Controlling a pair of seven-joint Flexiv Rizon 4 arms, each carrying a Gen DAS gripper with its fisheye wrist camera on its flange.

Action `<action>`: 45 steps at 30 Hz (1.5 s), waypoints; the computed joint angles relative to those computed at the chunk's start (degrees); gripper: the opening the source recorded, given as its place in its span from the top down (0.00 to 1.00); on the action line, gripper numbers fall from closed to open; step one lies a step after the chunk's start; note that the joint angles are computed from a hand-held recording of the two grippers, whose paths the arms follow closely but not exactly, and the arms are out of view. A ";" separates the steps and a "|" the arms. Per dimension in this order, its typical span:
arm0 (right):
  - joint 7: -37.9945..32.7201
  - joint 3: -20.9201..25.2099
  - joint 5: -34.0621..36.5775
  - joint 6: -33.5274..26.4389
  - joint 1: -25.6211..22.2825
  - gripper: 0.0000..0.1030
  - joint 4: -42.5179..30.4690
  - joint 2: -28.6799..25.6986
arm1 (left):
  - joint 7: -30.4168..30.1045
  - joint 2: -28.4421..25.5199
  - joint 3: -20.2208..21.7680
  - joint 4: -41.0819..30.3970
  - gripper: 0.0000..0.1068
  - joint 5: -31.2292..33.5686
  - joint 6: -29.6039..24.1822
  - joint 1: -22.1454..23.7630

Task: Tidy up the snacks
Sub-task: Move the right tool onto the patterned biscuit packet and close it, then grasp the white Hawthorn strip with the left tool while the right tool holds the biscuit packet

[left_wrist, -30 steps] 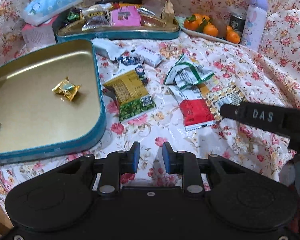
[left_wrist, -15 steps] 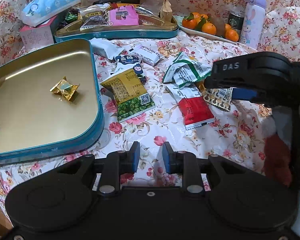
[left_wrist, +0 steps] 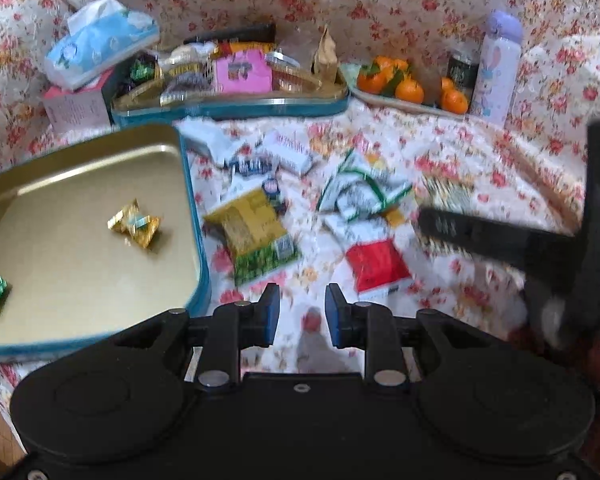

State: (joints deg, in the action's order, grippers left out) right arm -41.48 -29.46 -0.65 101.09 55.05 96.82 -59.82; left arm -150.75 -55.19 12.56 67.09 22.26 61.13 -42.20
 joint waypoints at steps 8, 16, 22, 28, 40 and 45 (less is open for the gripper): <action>-0.79 -7.42 6.94 5.71 5.85 0.63 2.42 -5.51 | 1.29 -1.95 -0.07 -5.34 0.68 -1.12 -0.78 1.87; -4.75 -13.97 13.39 6.42 11.37 0.61 0.38 -12.66 | 3.50 -5.74 -1.65 -13.64 0.68 -3.93 -4.61 5.15; -5.55 -12.45 13.80 6.98 9.85 0.57 -0.61 -12.23 | 6.19 -9.98 -4.23 -21.07 0.68 -8.43 -8.24 8.62; -6.40 -11.40 15.83 8.38 9.32 0.56 -1.30 -12.63 | 6.57 -14.60 -6.16 -27.70 0.68 -13.22 -11.32 11.11; -8.33 -8.72 17.73 9.28 7.81 0.54 -1.99 -11.59 | 5.10 -19.50 -5.61 -37.20 0.68 -13.67 -21.27 11.65; -8.62 -8.64 18.11 9.18 7.81 0.54 -2.15 -11.59 | 3.59 -21.22 -5.86 -40.08 0.67 -13.71 -23.28 12.21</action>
State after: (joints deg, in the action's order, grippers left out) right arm -50.10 -38.10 17.46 110.27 62.86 94.67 -71.41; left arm -147.16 -76.41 6.69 27.01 8.55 37.85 -29.99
